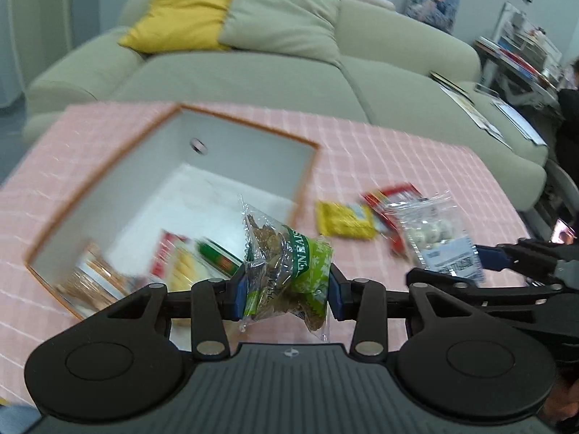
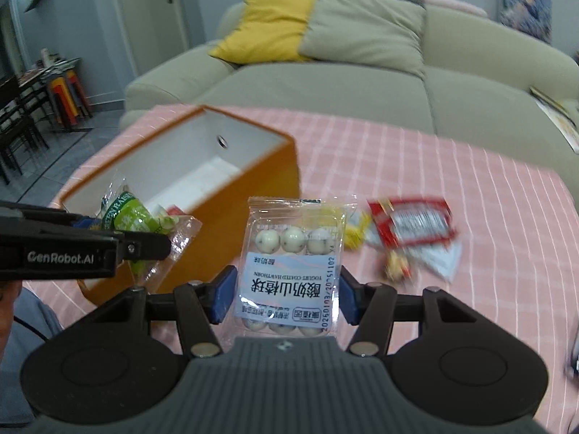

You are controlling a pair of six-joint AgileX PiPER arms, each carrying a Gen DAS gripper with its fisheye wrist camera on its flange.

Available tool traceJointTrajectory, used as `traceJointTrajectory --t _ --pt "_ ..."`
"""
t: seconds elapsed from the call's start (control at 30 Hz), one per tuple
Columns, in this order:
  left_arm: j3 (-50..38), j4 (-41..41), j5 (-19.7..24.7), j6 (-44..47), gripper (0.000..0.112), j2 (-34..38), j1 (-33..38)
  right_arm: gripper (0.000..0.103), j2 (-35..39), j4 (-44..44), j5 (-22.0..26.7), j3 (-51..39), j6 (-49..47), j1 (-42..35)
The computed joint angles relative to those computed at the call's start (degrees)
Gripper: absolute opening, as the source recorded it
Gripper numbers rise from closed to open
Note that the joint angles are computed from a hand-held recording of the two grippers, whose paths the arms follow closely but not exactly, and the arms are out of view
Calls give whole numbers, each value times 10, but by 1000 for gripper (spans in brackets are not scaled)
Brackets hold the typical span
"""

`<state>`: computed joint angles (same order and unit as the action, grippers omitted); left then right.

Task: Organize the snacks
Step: 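Carry the raisin pack and yogurt-ball pack into the shoebox while both grippers open to release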

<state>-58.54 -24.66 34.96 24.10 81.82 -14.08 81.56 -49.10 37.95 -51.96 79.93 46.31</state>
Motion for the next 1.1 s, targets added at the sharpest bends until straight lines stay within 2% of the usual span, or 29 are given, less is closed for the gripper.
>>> traceJointTrajectory --t 0.2,0.37,0.47,0.73,1.1 --pt "-82 18 30 14 47 41 47 55 65 30 -26 -109 -126 -30" --pt "-147 32 51 28 47 98 63 55 132 100 -49 -203 -252 -59" --pt "-176 70 51 8 47 135 64 55 177 139 -51 -252 -327 -73" --pt "-220 105 57 18 47 210 63 55 287 235 -12 -368 -507 -102" --pt "-238 162 54 -1 47 274 47 55 407 266 54 -500 -627 -108"
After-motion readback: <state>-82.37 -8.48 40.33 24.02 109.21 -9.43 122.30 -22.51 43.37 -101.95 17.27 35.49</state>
